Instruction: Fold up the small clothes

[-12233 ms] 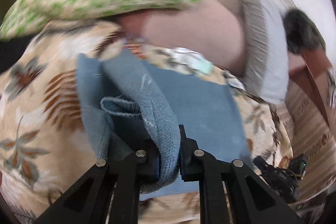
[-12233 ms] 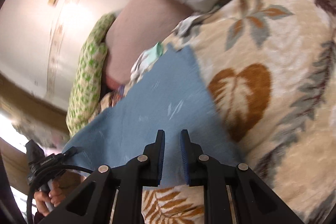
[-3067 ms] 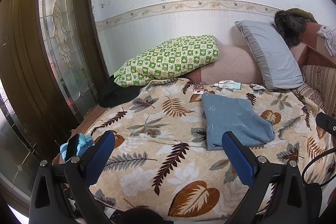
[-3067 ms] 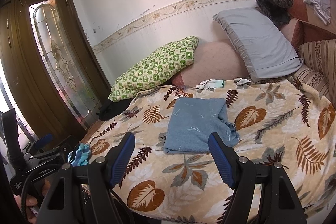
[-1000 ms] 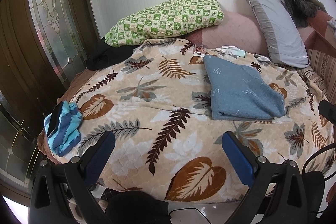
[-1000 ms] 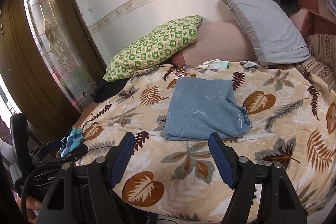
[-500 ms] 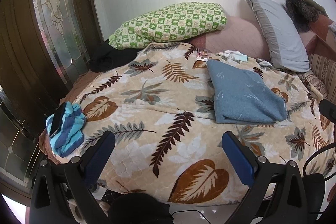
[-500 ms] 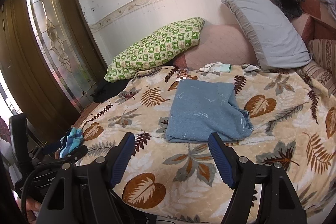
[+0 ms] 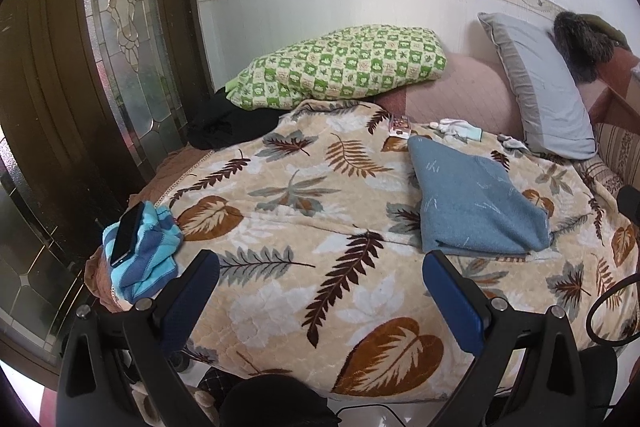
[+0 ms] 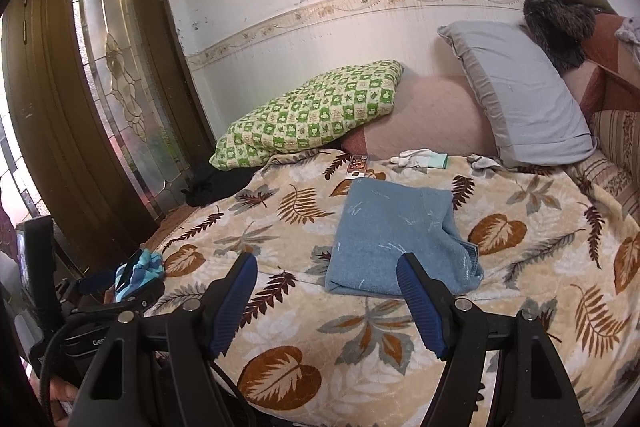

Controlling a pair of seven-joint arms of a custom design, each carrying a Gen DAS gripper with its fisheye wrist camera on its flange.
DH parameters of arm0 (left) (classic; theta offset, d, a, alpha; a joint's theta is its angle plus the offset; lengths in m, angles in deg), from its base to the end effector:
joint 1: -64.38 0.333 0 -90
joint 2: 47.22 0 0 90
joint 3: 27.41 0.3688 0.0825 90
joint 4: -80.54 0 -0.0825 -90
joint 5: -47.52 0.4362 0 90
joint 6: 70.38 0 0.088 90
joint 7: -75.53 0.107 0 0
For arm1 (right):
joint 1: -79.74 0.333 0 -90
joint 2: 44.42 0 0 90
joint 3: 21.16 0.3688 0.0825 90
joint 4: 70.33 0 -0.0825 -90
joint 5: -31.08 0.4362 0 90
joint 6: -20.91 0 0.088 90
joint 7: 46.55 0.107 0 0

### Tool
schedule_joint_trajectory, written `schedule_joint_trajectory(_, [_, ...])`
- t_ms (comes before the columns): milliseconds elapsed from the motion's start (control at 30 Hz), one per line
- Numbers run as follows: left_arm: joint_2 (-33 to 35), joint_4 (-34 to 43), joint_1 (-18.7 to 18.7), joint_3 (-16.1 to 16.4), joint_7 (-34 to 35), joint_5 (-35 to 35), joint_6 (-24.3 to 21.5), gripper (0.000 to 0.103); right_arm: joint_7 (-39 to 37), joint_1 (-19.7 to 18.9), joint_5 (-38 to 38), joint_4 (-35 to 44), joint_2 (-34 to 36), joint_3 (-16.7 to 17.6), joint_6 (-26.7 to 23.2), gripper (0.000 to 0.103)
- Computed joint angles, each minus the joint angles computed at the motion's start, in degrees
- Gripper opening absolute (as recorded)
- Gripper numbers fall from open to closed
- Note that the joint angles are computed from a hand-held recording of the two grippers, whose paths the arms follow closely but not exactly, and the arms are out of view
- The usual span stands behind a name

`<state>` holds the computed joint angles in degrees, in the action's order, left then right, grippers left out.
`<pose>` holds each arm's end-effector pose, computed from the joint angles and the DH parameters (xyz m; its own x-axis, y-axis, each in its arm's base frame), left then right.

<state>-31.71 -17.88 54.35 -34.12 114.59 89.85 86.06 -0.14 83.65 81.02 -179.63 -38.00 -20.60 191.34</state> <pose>0.7071 -0.2293 0.5384 0.0431 -0.9991 -0.0027 -0.6482 -0.0259 -0.7610 0.6816 0.0000 0.5631 0.1292 -0.9793 -0.1560 -0.5434 0.0617 -0.8372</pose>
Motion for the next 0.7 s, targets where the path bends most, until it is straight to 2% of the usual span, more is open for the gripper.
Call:
schedule_joint_trajectory(367, [-1.47, -1.21, 0.11, 0.44, -2.31, 2.11, 0.81, 0.101, 1.28, 0.65, -2.05, -0.20, -0.22, -0.16, 0.54, 0.075])
schedule_joint_trajectory(700, [-2.38, -1.56, 0.06, 0.48, -3.99, 4.34, 0.86, 0.101, -0.89, 0.48, 0.05, -0.22, -0.63, 0.29, 0.74, 0.075])
